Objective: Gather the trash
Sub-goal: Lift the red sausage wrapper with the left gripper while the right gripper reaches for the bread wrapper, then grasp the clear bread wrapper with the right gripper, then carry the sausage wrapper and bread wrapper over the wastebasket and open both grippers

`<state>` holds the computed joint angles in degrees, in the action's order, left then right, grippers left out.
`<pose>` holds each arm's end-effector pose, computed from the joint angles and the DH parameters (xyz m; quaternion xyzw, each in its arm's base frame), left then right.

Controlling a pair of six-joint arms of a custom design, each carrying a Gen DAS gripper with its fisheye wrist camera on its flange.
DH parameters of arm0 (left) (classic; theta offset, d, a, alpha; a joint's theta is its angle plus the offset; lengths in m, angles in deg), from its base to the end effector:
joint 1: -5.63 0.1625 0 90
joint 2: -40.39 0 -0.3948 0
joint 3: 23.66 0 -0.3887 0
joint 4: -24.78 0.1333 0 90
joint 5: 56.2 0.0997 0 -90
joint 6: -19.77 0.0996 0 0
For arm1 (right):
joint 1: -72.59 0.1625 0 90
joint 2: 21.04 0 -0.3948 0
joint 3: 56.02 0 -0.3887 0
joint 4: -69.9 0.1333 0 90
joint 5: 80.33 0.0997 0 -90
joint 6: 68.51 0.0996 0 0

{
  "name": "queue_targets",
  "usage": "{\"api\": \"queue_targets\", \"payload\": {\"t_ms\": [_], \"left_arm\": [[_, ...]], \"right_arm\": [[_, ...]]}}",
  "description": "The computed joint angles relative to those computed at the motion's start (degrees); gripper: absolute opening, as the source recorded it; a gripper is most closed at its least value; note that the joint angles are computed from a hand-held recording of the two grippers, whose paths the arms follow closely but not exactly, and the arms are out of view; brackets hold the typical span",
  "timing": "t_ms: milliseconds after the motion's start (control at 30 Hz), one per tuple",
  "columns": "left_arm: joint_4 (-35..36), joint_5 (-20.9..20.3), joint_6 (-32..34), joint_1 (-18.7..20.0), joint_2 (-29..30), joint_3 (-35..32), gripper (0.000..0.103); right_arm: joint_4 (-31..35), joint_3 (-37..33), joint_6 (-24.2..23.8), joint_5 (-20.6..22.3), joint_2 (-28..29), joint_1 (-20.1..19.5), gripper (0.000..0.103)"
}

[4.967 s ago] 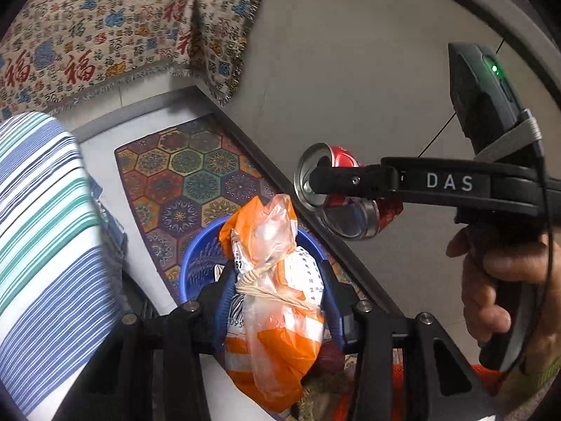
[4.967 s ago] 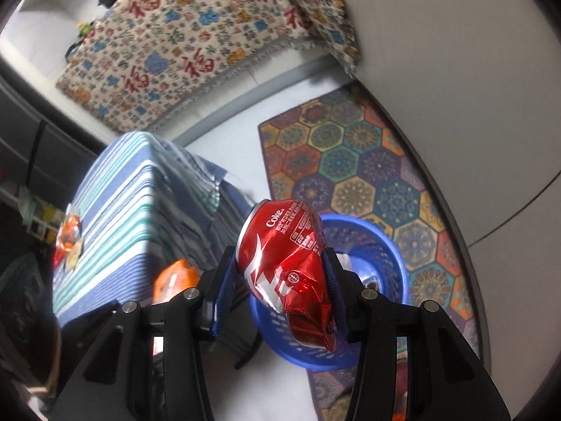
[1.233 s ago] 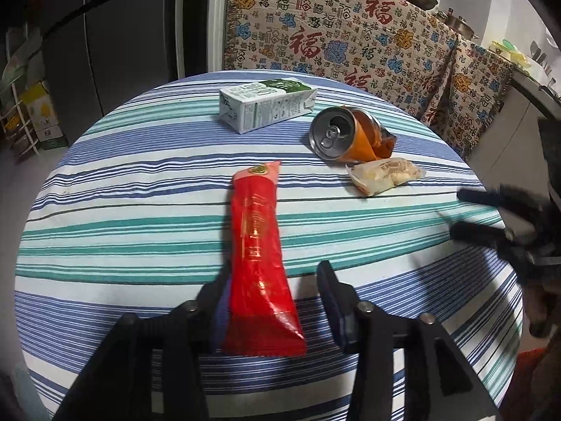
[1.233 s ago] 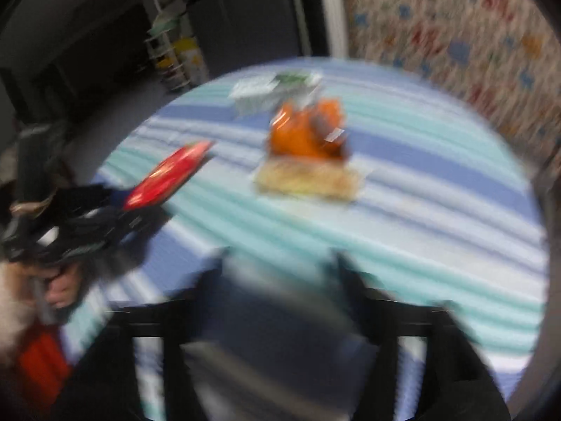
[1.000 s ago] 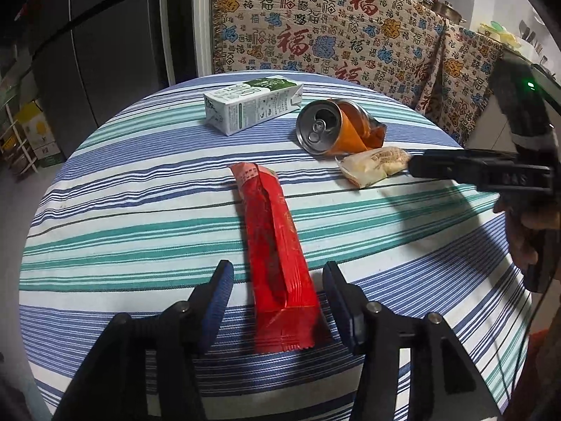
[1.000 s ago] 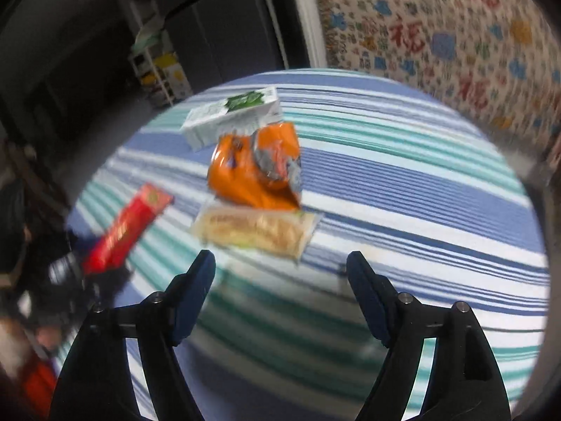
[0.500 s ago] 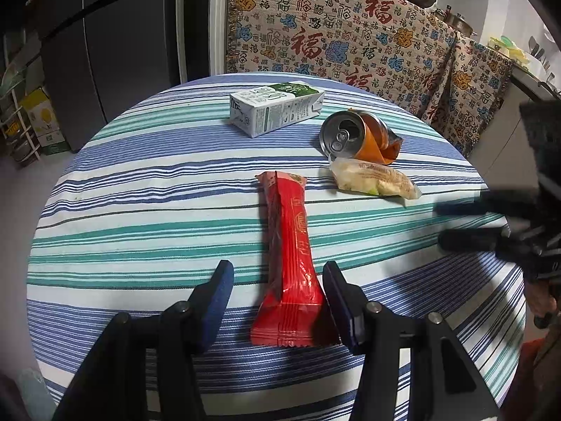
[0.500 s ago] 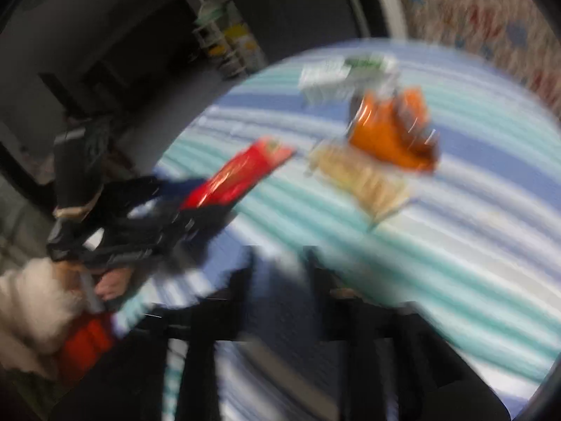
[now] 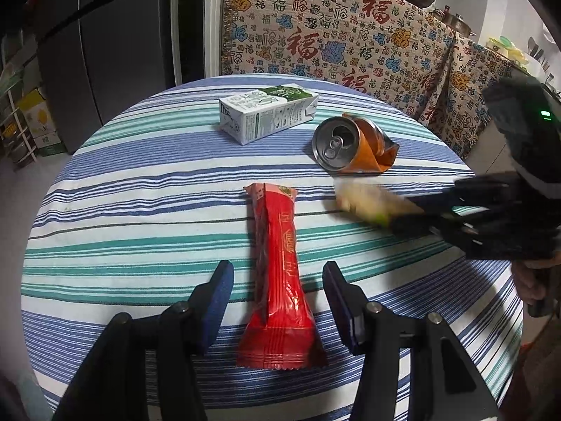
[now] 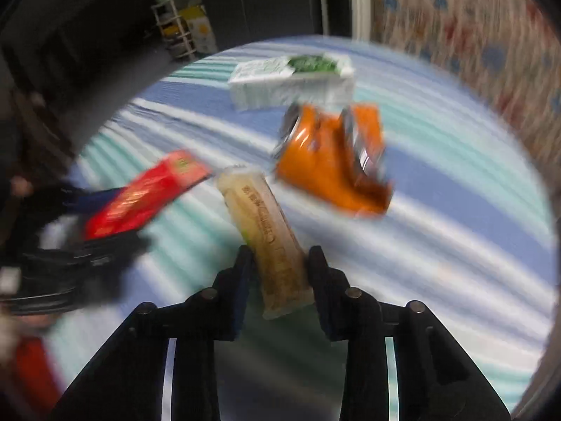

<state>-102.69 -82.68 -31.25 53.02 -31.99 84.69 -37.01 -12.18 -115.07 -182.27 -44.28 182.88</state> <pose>-0.1984 -0.5443 0.2687 -0.0692 0.8474 -0.3914 0.3521 0.3900 -0.7299 0.0779 0.5504 -0.8278 -0.0548 0.0940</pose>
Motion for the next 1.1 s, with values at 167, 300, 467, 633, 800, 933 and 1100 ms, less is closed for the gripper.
{"api": "queue_targets", "payload": {"t_ms": [167, 300, 467, 633, 800, 933, 1100], "left_arm": [[-0.63, 0.41, 1.21, 0.19, 0.95, -0.81, 0.054], [0.03, 1.87, 2.11, 0.32, 2.25, -2.18, 0.054], [0.97, 0.25, 3.42, 1.55, 3.14, -3.99, 0.019], [-5.8, 0.26, 7.97, -0.01, 2.98, -2.37, 0.013], [-12.93, -1.96, 12.51, -2.18, 5.62, -3.25, 0.012], [-14.69, -4.89, 15.94, -3.45, 10.54, -7.83, 0.012], [-18.54, -9.38, 20.29, -4.65, 19.08, -15.71, 0.012]], "right_arm": [[-3.55, 5.87, -2.54, 2.04, -4.91, 0.08, 0.055], [-4.71, 6.9, -4.7, 1.11, -4.4, 0.68, 0.055], [-6.07, 7.62, -5.03, -1.57, -2.85, 1.14, 0.015], [-9.37, 10.86, -2.14, 0.96, -6.58, 0.35, 0.014], [-8.56, 12.32, 0.85, 1.74, -10.44, -1.39, 0.014], [-9.82, 14.62, 2.25, 1.14, -14.35, -3.16, 0.014], [-12.5, 15.83, 4.61, -0.31, -19.31, -6.38, 0.014]]}}
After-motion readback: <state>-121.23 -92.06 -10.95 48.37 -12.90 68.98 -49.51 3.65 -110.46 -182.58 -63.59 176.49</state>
